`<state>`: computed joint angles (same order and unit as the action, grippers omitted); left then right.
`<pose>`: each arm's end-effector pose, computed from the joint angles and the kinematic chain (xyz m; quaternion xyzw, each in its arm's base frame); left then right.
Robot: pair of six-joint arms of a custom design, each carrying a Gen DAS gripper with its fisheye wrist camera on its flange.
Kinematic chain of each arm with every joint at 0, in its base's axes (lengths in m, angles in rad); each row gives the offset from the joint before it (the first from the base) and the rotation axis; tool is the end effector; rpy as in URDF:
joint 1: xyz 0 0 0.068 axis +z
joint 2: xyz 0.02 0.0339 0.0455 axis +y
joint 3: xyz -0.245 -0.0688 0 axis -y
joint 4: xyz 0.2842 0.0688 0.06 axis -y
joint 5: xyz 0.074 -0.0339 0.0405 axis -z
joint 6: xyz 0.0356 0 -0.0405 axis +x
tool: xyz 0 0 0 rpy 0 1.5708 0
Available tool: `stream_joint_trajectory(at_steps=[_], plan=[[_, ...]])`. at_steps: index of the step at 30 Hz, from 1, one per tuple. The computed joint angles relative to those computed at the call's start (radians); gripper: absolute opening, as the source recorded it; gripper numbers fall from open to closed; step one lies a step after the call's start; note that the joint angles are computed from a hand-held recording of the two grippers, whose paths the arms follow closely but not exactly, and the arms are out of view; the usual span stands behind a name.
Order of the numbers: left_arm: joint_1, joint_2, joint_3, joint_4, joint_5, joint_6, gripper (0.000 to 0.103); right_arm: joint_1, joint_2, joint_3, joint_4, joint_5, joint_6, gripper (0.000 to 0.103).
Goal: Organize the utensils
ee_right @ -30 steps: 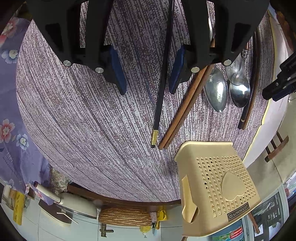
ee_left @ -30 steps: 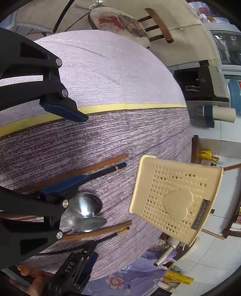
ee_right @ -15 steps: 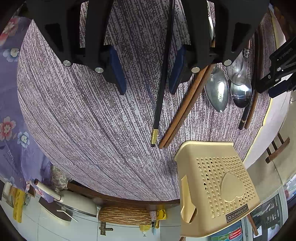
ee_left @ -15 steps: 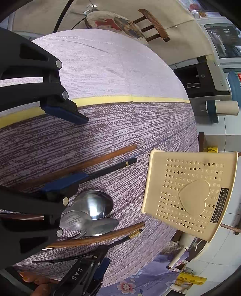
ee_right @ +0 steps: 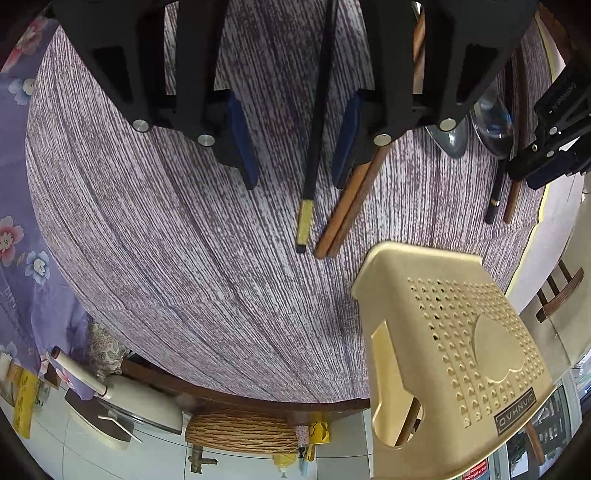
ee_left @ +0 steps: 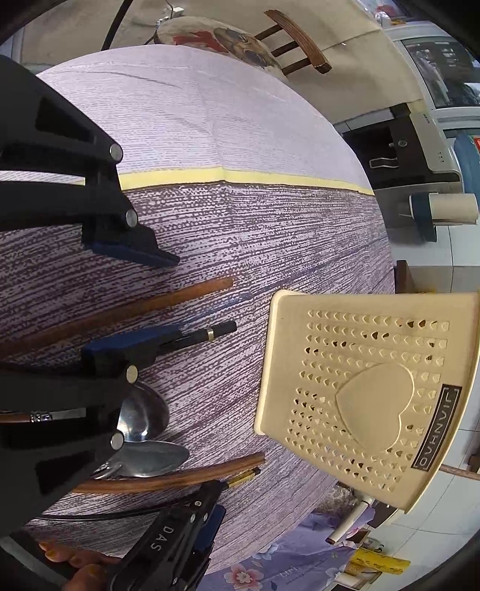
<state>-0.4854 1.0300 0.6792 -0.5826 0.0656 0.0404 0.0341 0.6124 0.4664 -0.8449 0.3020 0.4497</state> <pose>0.2170 -0.1171 0.1942 0.2566 0.9139 -0.0995 0.2986 0.1689 -0.0048 0.1820 0.2375 0.9181 -0.0722 0.3089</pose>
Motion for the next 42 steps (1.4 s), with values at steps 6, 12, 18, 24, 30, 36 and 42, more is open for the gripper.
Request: stream_joint_trajectory(at_steps=[6,12,18,24,30,36,42], plan=[[-0.016,0.017,0.009,0.012,-0.004,-0.027,0.026,-0.014,0.076,0.019,0.065,0.002,-0.004,0.03],[-0.033,0.017,0.006,0.021,-0.017,-0.035,0.018,-0.037,0.116,0.032,0.091,-0.012,-0.016,0.013],[-0.046,-0.027,-0.024,0.01,-0.006,-0.026,0.01,-0.025,0.108,0.025,0.091,-0.014,-0.001,0.009],[-0.037,-0.008,-0.015,0.015,0.017,-0.029,0.009,-0.024,0.101,0.019,0.1,-0.019,0.01,0.008],[-0.031,0.011,0.002,0.012,0.038,-0.031,0.008,-0.07,0.094,0.016,0.119,-0.081,0.002,0.008],[0.01,0.004,0.021,0.015,0.095,-0.035,0.008,-0.164,-0.03,-0.018,0.114,-0.212,-0.034,0.008],[0.063,-0.083,0.051,-0.018,0.178,-0.02,0.007,-0.28,-0.242,-0.022,0.03,-0.386,-0.093,0.008]])
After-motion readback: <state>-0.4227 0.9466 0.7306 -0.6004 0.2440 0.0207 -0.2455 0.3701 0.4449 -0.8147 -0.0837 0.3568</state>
